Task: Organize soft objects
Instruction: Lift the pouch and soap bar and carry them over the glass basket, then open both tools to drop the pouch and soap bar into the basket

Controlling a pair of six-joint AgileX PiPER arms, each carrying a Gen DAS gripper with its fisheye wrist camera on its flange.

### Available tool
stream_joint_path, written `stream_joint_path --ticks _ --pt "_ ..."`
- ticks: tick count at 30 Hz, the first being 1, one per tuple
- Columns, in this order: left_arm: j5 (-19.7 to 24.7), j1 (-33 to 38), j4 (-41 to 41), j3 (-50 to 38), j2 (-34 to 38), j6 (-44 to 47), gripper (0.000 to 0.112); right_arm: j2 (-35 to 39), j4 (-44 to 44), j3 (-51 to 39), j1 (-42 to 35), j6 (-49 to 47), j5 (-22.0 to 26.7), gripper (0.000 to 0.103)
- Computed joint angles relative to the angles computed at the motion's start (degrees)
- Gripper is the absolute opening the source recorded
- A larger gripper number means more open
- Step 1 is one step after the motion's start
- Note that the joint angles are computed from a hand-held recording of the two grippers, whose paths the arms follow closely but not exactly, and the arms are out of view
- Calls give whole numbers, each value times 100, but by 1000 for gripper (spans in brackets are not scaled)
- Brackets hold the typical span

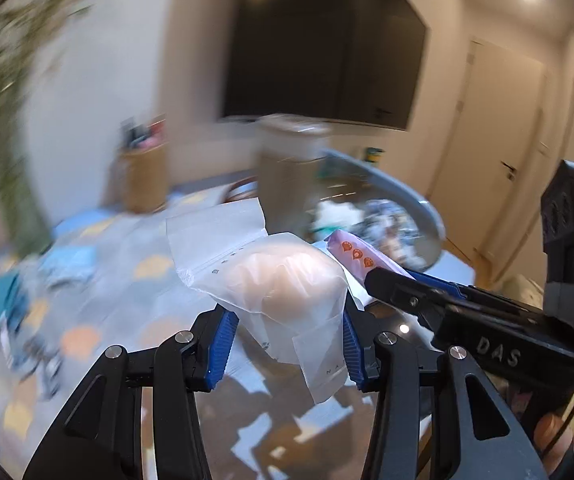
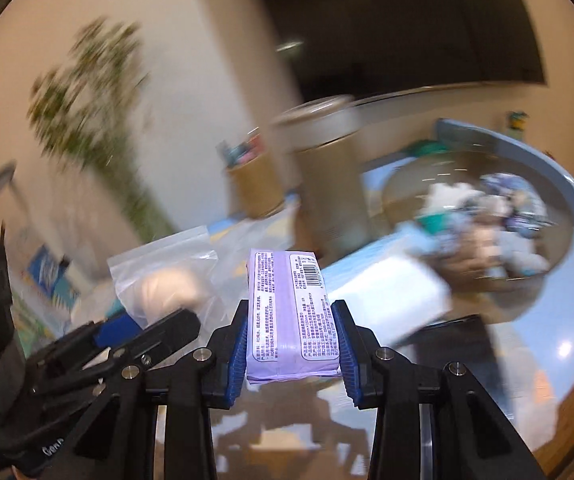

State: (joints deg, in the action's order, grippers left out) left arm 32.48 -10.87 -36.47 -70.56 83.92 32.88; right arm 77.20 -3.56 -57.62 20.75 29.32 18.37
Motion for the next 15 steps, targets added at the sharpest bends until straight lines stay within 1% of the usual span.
stream_joint_path --ticks 3,6,8,12,13,14,15 --pt "7 -630 469 -777 519 -511 44 -282 1420 63 -943 -1487 174 38" --pt "64 -1242 1398 -1775 1261 -1467 44 -231 2072 -255 -1871 -2287 553 38" --pt "236 -1445 1589 -2380 1761 -1737 44 -91 2482 -534 -2393 -2761 808 38" --pt "671 -1735 2104 -3815 2811 -2212 44 532 3221 -1357 -3310 -3477 1375 38" --pt "829 -1771 2215 -4263 3112 -2342 44 727 3308 -1603 -3419 -3544 1523 38" --pt "977 -1785 2245 -4584 3314 -2396 44 1098 3397 -2078 -3533 -3589 1792 38" --pt "1102 -1805 2329 -4872 3495 -2483 44 1317 3422 -2347 -3584 -3585 1947 38"
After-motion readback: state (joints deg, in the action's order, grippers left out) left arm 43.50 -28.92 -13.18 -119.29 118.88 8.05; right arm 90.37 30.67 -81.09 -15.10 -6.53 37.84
